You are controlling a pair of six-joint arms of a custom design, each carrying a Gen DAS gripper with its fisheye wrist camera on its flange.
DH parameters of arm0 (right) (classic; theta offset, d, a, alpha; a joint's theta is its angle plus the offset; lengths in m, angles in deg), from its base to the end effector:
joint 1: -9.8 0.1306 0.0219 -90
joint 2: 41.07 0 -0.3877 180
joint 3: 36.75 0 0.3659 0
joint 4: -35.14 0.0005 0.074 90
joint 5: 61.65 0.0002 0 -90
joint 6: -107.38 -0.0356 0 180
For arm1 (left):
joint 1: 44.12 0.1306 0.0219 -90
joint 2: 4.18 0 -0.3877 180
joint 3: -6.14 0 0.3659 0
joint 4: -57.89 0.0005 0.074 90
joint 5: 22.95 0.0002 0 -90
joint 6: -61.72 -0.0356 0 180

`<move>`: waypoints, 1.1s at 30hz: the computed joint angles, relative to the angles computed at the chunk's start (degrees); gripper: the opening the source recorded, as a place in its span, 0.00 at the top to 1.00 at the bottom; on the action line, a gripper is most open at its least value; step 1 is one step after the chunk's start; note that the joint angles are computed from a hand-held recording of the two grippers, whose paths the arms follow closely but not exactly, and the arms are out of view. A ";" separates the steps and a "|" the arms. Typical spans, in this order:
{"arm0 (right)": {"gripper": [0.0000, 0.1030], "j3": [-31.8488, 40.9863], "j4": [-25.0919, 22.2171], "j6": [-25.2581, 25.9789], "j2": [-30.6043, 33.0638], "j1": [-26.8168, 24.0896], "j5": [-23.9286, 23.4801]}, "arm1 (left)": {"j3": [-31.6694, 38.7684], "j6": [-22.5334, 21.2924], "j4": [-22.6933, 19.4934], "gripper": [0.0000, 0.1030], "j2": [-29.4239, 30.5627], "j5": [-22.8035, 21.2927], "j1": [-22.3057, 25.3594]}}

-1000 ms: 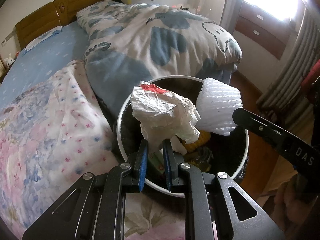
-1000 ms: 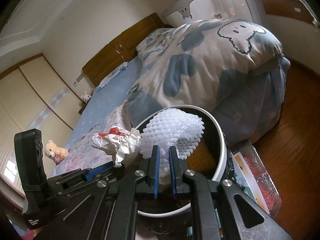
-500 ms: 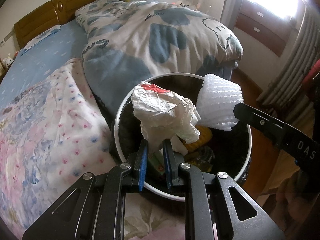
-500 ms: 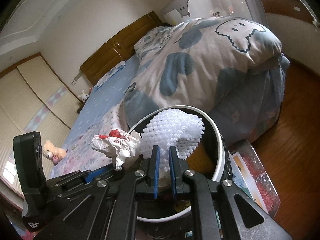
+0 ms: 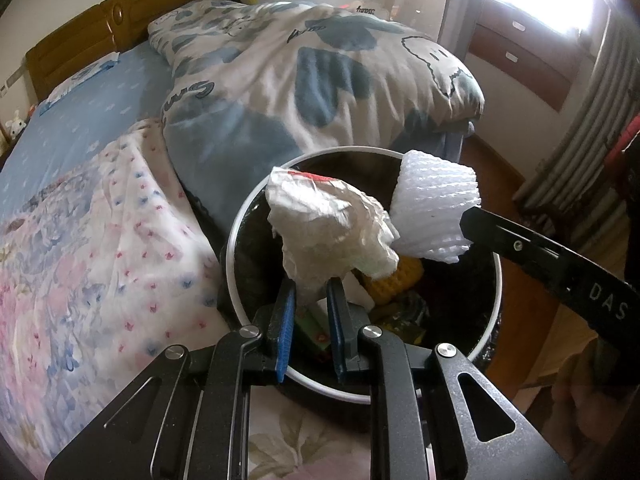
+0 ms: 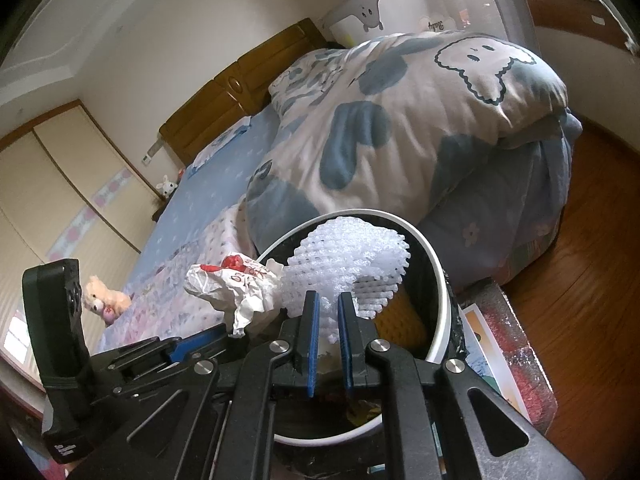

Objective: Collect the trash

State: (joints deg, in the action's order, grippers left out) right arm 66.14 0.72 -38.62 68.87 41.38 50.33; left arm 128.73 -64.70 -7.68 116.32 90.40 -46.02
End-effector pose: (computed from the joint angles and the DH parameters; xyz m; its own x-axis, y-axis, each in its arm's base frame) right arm 0.5161 0.3010 0.3791 -0.5200 0.5828 -0.6245 0.3298 0.8114 0.4826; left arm 0.6310 -0.0355 0.3824 -0.5965 0.5652 -0.5699 0.6978 0.7160 -0.0203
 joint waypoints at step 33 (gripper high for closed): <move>0.13 2.32 -2.42 -2.63 -0.48 9.42 10.40 | -13.64 5.14 8.08 0.31 -11.37 10.15 15.49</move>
State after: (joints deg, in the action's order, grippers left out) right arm 68.46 -1.70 -41.25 68.39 50.80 60.74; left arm 115.08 -59.55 0.39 104.95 100.56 -30.53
